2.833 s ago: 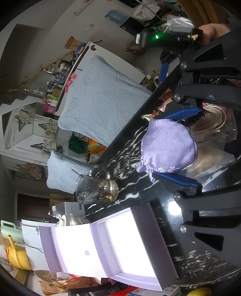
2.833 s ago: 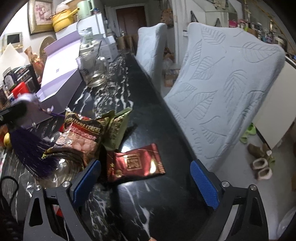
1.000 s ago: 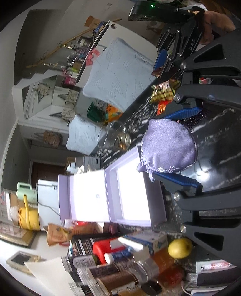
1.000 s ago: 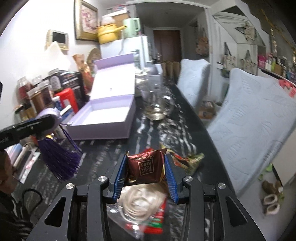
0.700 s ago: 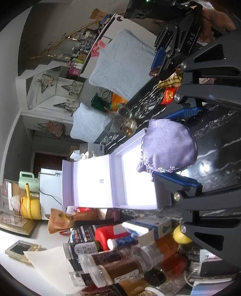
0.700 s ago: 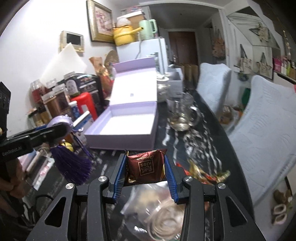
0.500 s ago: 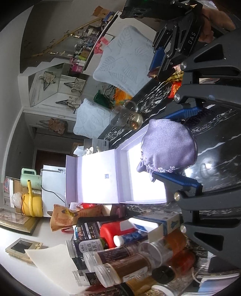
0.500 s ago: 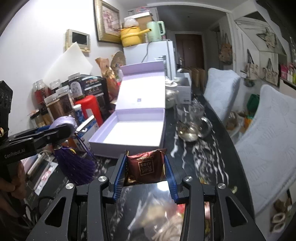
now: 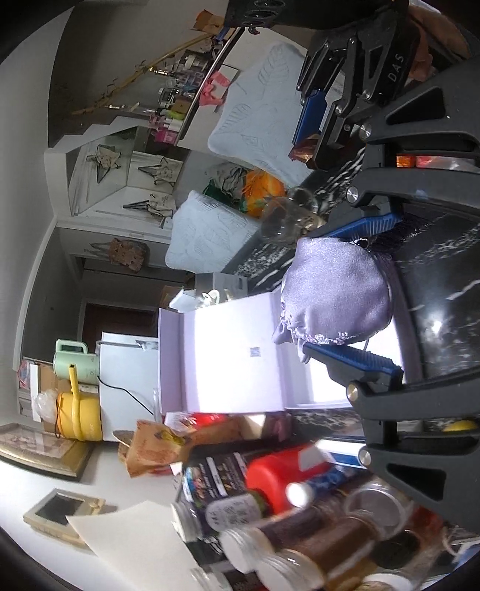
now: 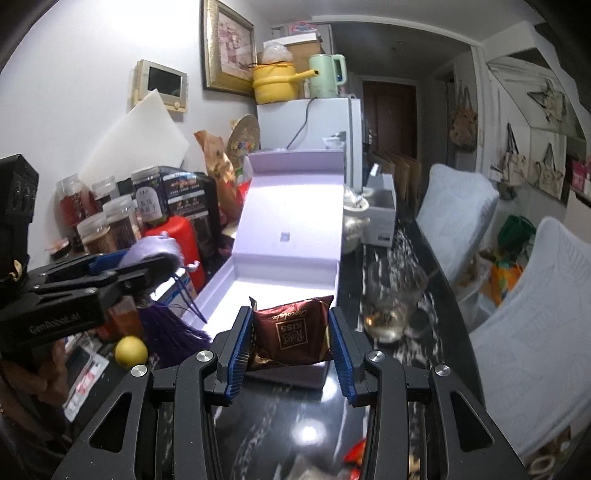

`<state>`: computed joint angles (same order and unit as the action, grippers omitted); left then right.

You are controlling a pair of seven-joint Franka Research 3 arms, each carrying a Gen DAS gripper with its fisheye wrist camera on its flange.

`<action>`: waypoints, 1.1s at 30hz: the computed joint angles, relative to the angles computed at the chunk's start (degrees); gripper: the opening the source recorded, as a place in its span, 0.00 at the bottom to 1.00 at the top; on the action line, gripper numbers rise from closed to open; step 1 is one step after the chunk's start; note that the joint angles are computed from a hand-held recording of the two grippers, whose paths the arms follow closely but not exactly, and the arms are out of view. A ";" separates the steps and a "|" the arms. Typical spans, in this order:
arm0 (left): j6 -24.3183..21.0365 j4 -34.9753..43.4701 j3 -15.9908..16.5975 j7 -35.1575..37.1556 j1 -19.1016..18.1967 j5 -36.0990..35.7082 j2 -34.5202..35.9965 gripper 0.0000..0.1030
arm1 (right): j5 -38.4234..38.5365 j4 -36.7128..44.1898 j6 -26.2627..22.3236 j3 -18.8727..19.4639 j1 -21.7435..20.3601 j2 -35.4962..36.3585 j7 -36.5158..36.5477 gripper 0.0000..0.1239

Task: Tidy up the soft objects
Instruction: 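Carry the lavender pouch and red chocolate bar over the open lavender box with both tools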

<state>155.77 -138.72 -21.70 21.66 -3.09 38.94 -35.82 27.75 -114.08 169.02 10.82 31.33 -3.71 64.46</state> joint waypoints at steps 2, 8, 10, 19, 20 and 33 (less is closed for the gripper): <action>0.65 1.31 0.00 0.33 0.98 1.01 1.21 0.50 | -0.41 2.45 -0.79 -0.06 -0.06 1.29 -0.27 0.32; 0.19 5.99 -0.95 -0.26 4.32 5.27 5.36 0.50 | -2.25 9.84 -3.46 0.27 -0.71 5.75 0.79 0.32; 0.66 7.08 -0.62 -1.00 4.95 6.68 6.80 0.50 | -4.13 12.27 -3.94 0.26 -0.78 7.46 2.05 0.32; 2.37 11.92 1.59 -4.01 7.04 11.85 13.51 0.50 | -6.17 24.87 -8.94 0.41 -1.11 16.17 3.69 0.32; 1.91 12.56 1.61 -4.45 7.23 12.87 14.15 0.50 | -7.84 26.22 -9.18 -0.16 -0.61 17.20 5.12 0.32; -4.48 18.51 6.59 -4.71 3.67 17.94 23.55 0.50 | -16.45 46.83 -18.40 -2.44 2.17 32.37 13.16 0.33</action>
